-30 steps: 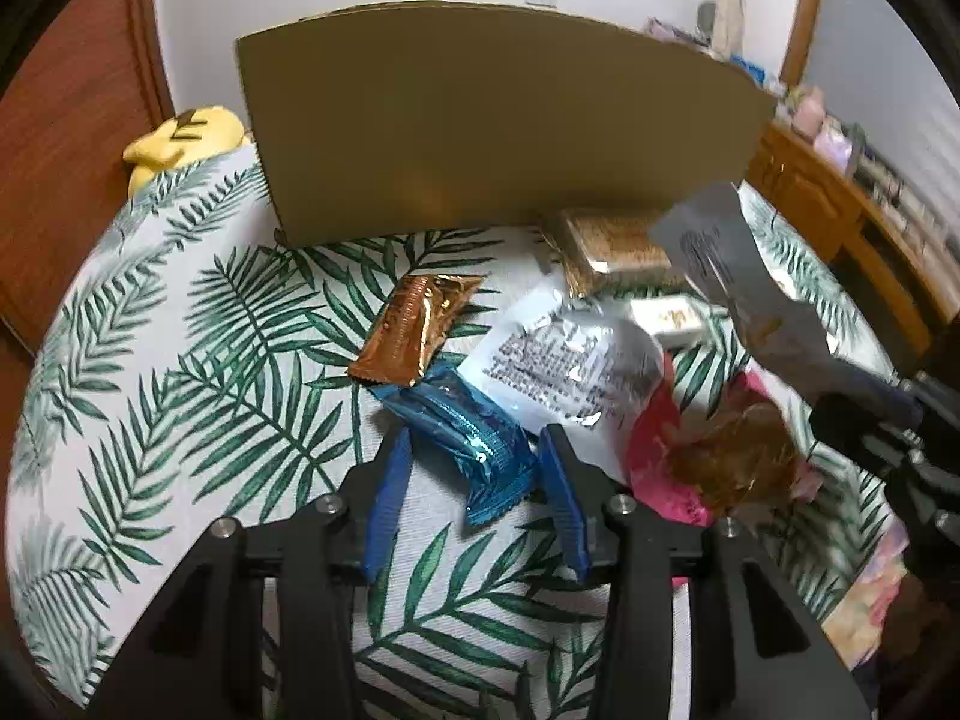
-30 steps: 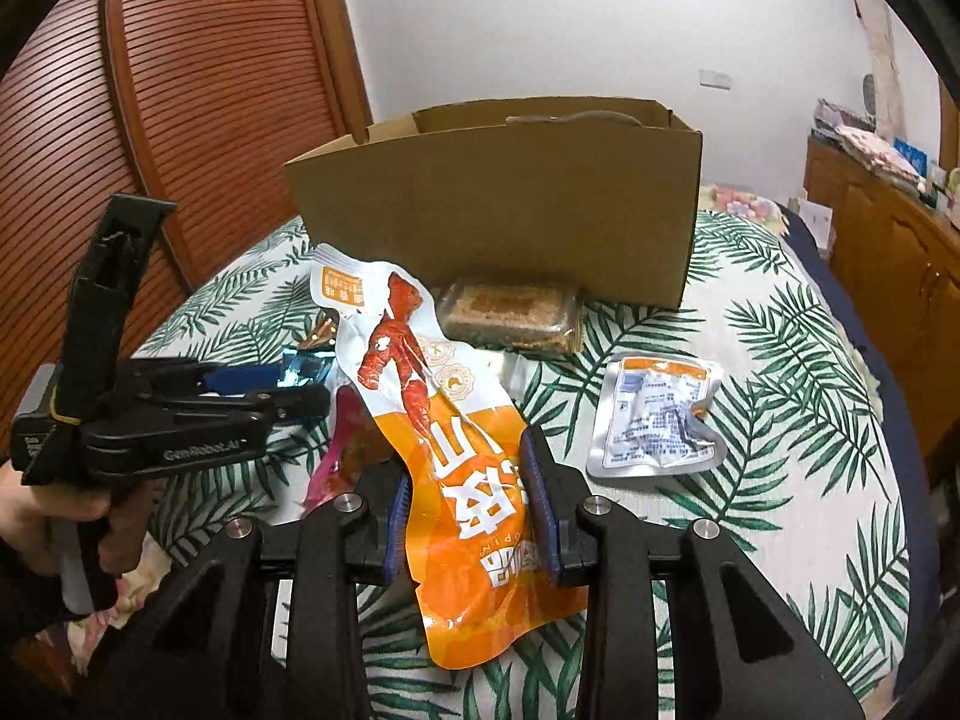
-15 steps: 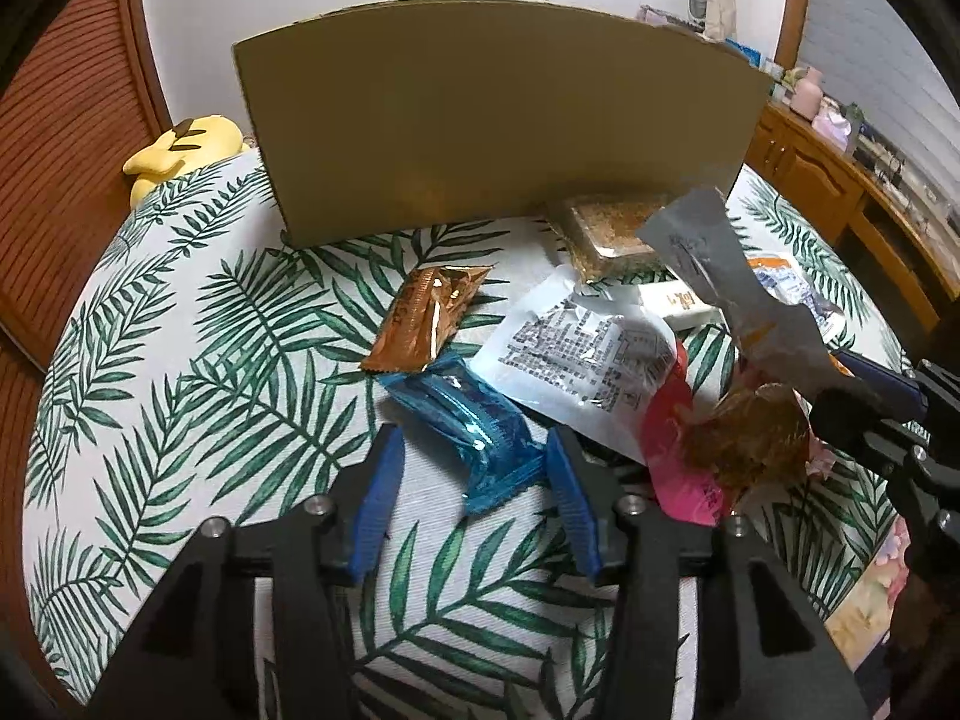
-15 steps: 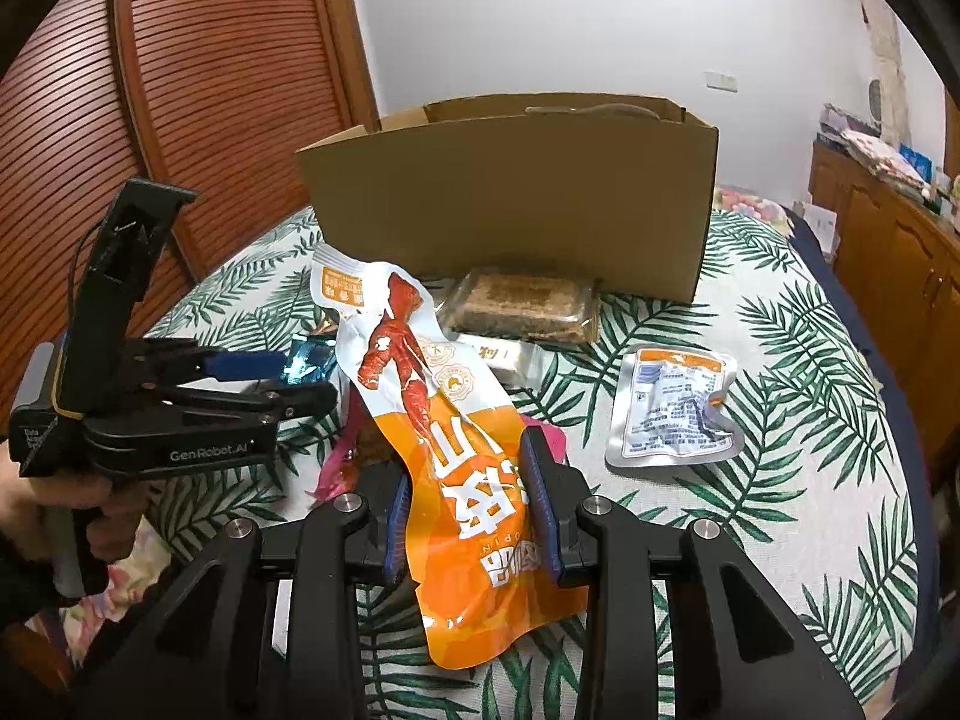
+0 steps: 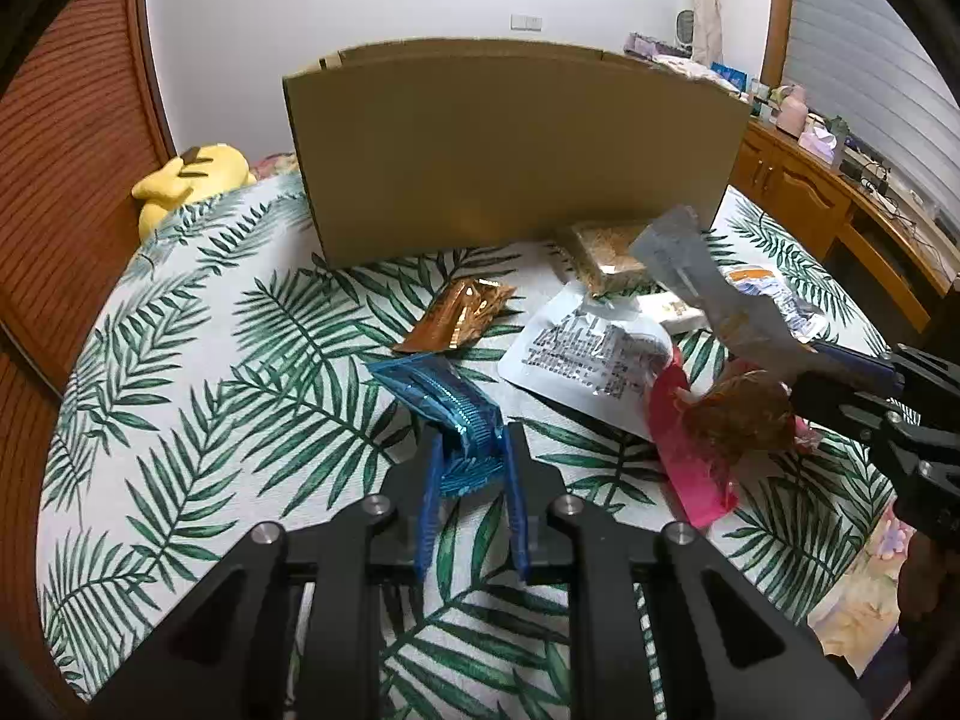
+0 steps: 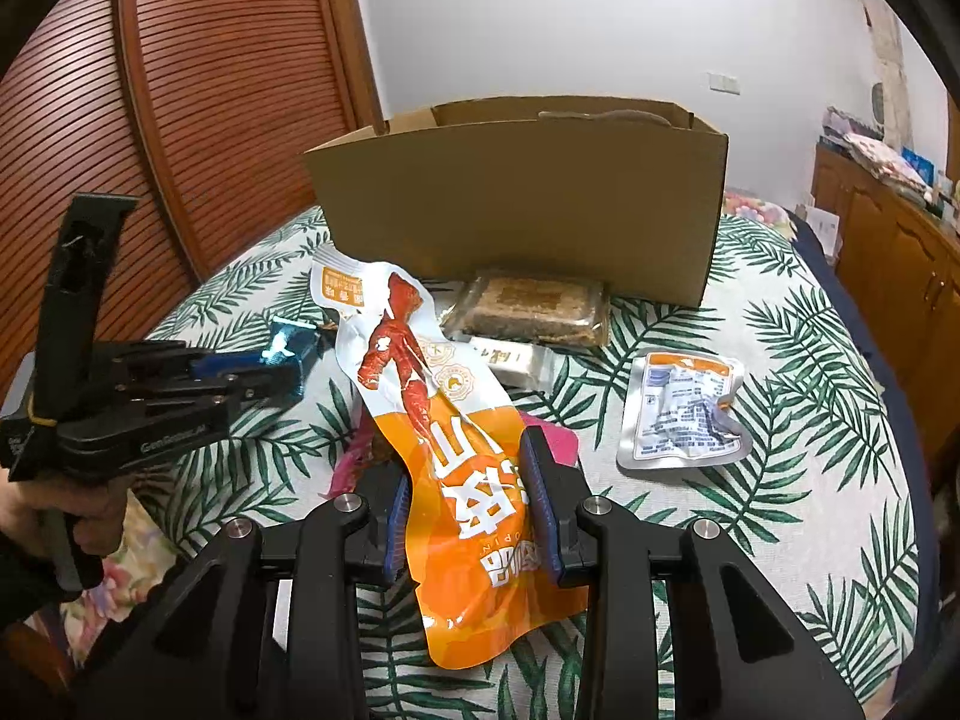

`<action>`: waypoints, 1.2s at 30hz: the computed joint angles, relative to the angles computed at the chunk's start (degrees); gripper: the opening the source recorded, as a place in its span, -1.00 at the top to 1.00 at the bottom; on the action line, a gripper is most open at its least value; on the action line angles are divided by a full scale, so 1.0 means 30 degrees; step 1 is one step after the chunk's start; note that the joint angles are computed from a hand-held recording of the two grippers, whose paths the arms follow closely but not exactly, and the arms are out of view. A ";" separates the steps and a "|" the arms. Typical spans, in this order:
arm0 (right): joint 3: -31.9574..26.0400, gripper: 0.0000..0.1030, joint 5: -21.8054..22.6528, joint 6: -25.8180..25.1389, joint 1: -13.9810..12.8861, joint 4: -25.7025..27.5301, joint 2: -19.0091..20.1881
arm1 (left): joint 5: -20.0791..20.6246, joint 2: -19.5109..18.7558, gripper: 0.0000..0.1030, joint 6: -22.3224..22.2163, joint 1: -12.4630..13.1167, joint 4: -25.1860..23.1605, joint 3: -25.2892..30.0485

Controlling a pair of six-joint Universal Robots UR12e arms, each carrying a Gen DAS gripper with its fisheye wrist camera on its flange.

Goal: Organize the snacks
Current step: 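Lift the orange bag and teal wrapper and carry both toward the box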

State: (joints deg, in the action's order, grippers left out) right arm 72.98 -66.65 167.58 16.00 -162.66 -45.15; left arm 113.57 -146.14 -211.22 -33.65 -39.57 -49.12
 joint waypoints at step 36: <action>-0.4187 0.36 0.0214 -0.0894 -0.0050 -0.0222 0.0928 | 0.0981 -0.0573 0.70 0.4185 0.0584 0.4152 0.2967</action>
